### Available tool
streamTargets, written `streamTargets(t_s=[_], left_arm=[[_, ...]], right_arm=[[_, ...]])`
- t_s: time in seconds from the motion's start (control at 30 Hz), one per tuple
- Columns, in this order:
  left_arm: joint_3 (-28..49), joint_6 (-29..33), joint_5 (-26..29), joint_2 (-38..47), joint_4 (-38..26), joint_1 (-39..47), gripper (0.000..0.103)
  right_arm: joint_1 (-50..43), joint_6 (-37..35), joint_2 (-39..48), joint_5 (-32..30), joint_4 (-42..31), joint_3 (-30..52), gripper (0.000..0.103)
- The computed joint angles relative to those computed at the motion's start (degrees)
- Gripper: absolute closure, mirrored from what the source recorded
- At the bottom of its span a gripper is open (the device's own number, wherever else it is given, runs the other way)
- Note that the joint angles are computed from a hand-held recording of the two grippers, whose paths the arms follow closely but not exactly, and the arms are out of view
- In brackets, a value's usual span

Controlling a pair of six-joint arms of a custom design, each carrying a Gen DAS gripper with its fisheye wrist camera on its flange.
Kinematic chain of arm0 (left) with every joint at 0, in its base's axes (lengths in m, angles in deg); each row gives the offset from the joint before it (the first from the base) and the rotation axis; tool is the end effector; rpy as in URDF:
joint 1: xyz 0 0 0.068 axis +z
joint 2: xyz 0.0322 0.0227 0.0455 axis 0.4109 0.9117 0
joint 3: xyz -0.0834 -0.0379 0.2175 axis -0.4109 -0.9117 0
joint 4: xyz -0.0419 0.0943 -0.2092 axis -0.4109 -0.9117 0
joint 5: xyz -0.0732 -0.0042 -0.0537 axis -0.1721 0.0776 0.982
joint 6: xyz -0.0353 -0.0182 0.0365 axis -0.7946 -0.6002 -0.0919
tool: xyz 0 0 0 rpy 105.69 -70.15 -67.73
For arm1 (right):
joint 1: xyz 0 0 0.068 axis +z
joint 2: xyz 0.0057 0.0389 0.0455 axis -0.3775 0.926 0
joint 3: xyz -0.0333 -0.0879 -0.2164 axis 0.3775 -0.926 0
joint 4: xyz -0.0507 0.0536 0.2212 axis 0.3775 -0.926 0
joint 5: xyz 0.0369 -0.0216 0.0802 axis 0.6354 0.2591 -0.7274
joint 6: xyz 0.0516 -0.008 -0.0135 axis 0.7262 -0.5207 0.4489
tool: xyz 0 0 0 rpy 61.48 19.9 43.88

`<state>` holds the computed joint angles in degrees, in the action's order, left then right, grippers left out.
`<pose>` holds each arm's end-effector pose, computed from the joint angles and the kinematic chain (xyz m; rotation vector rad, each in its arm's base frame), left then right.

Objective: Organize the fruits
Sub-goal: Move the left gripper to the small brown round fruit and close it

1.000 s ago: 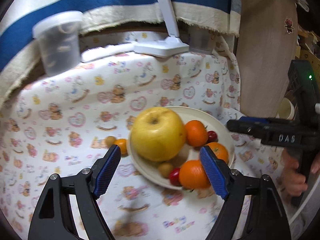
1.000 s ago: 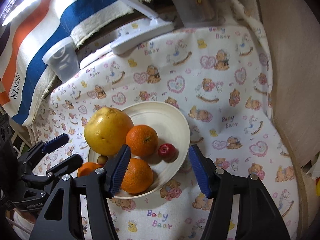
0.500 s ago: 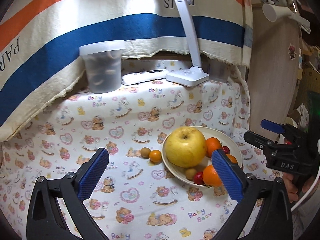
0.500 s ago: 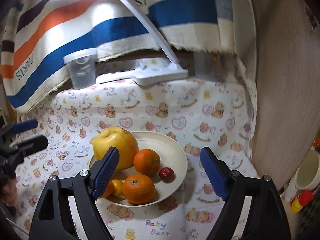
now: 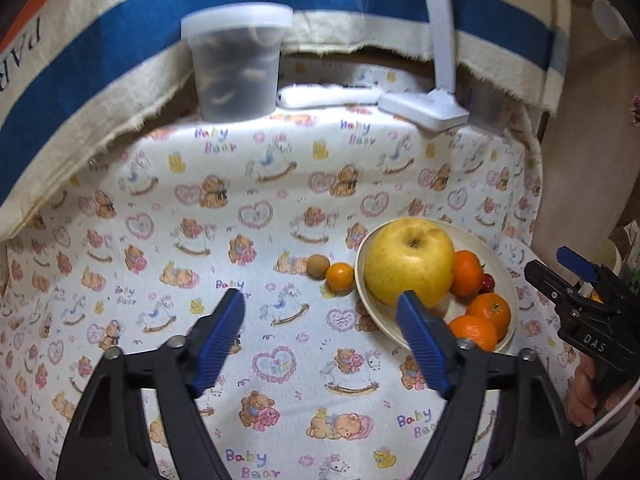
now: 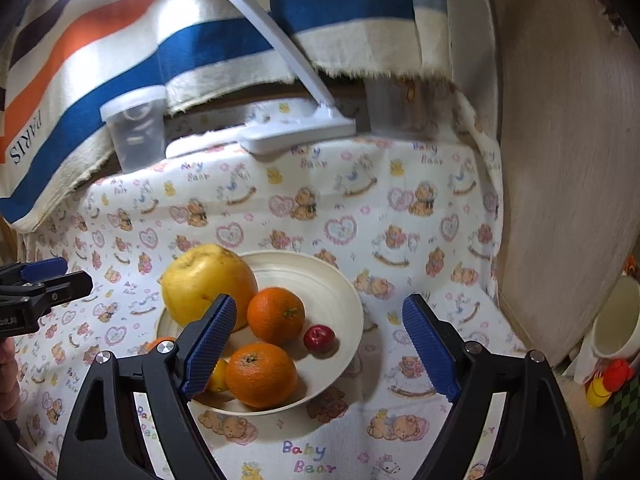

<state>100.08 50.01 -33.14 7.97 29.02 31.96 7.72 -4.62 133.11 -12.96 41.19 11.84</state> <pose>0.2726 0.0201 0.1897 0.4892 2.2582 -0.3288 0.1760 0.0769 0.1547 0.2922 2.0555 -0.0939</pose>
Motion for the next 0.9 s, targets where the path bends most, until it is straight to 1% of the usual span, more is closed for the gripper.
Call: streamTargets(t_s=[0.03,0.07,0.1,0.13,0.17,0.23,0.27,0.3,0.37,0.43,0.5,0.63,0.73,0.77,0.83,0.9], left_arm=[[1.5,-0.3,-0.3,1.6,-1.2,-0.3,0.033],[3.2,-0.7,-0.2,3.3,-2.5,-0.4,0.04],[6.1,-1.4,0.3,6.1,-4.7,-0.3,0.052],[9.7,-1.8,1.5,9.5,-7.8,-0.2,0.058],[13.3,-2.4,2.7,12.7,-10.8,0.0,0.066],[20.7,-6.2,4.7,20.1,-15.3,0.7,0.067],[23.2,-8.4,4.3,22.6,-16.1,0.6,0.068],[25.2,-10.3,4.1,24.7,-16.4,0.6,0.072],[27.6,-13.0,3.8,27.3,-15.7,0.3,0.074],[28.8,-15.2,5.3,29.4,-14.0,0.1,0.074],[28.2,-17.2,3.3,29.8,-10.7,-1.2,0.074],[30.0,-18.7,3.2,32.7,-9.9,-2.7,0.075],[31.7,-19.9,4.1,35.1,-10.1,-3.4,0.075],[33.4,-20.1,4.3,36.5,-10.6,-3.6,0.075],[33.9,-20.0,5.1,37.6,-9.9,-4.1,0.075],[34.0,-19.0,3.2,38.1,-10.1,-4.9,0.075]], right_arm=[[-0.1,0.0,0.1,-0.1,0.3,-0.1,0.017],[0.0,0.1,-0.2,0.2,0.3,-0.4,0.017],[0.4,0.3,-0.6,1.0,0.4,-0.7,0.017],[1.0,0.5,-0.6,2.1,0.5,-0.9,0.017],[1.5,0.6,-0.4,3.2,0.6,-0.9,0.017],[2.1,0.5,1.0,5.1,1.2,-0.5,0.017],[2.0,0.3,1.6,5.4,1.3,-0.2,0.017],[1.8,0.2,2.4,5.5,1.3,0.1,0.017],[1.2,0.4,3.3,5.2,1.3,0.4,0.017],[1.0,0.6,3.1,5.2,1.5,0.1,0.017],[0.6,0.5,3.6,5.2,1.9,0.2,0.017],[0.2,-0.3,6.7,5.3,2.8,1.0,0.017],[0.2,-0.7,7.3,5.3,3.3,1.0,0.017],[0.3,-0.7,7.3,5.4,3.2,1.1,0.017],[0.8,-0.7,7.5,5.8,3.2,1.2,0.017],[1.4,-0.9,7.8,6.4,3.2,1.3,0.017]])
